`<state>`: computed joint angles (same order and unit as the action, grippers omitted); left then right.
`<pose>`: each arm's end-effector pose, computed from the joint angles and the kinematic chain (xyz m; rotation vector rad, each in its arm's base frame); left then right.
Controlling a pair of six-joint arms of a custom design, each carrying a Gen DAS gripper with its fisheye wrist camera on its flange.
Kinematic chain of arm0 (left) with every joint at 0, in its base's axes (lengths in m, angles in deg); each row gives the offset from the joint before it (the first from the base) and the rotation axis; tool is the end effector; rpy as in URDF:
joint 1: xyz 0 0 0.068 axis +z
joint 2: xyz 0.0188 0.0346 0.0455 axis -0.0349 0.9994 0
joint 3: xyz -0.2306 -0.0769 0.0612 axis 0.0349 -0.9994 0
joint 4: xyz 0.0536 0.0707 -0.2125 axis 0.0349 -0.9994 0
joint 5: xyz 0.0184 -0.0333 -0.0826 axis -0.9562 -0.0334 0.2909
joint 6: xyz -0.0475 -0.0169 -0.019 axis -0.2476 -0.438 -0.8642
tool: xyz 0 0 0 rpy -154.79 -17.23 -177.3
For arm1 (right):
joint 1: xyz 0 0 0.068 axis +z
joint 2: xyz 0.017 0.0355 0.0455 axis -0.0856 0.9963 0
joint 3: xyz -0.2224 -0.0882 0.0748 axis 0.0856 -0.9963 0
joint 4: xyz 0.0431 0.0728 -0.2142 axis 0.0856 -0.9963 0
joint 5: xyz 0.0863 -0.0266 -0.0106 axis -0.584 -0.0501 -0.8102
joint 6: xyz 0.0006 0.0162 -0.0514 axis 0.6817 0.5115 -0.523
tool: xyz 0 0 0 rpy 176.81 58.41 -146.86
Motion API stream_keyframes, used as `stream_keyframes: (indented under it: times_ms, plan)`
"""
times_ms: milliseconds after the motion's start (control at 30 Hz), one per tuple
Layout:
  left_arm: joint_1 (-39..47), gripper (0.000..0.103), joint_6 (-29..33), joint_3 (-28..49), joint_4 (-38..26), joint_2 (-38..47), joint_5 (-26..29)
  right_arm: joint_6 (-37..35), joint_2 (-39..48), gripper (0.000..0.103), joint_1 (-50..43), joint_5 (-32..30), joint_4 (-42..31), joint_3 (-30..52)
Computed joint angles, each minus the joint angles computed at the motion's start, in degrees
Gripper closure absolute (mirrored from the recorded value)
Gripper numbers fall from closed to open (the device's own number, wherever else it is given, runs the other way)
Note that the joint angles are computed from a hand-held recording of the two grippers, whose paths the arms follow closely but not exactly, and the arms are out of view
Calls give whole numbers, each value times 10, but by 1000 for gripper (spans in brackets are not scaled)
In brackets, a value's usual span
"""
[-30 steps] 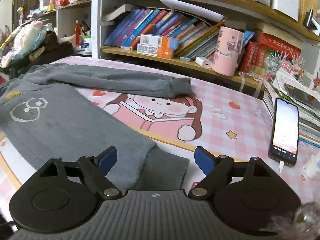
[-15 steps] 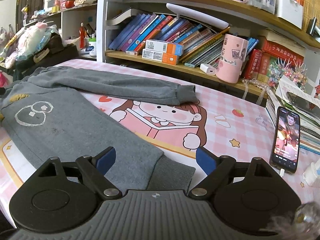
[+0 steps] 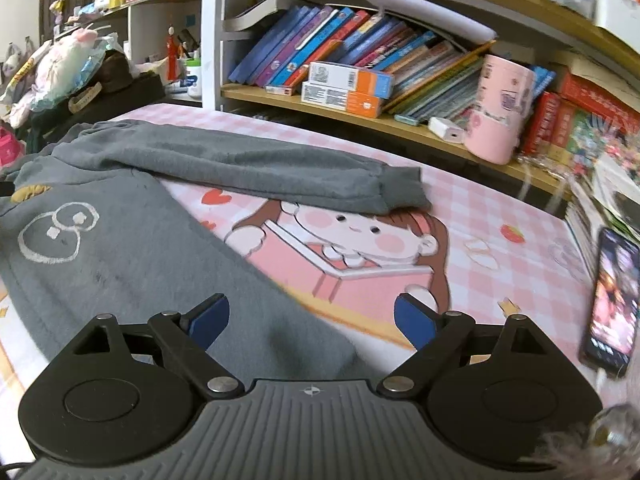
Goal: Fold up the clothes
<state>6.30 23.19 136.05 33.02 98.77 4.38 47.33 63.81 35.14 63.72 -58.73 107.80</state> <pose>0.3722 0.0365 0.1369 0.5392 2.0562 -0.2596 0.1937 0.1350 0.1529 0.0932 2.2390 -0.1395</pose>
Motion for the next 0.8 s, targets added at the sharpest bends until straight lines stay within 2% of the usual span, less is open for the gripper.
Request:
stream_keyframes:
  times_ms: [167,367,467,667,800]
  plan:
    - [-15,5,5,69,-35,34,-7,-97,48,14,-80,-72,51,50]
    - [-29,2,5,179,-84,85,-16,-165,122,13,-171,-148,63,139]
    - [-37,1,3,248,-111,120,-28,-184,159,8,-206,-174,65,185]
    - [-50,1,-22,406,-174,203,-53,-200,217,6,-265,-223,111,249]
    - [-62,1,-29,516,-213,264,-70,-196,285,6,-307,-267,97,334]
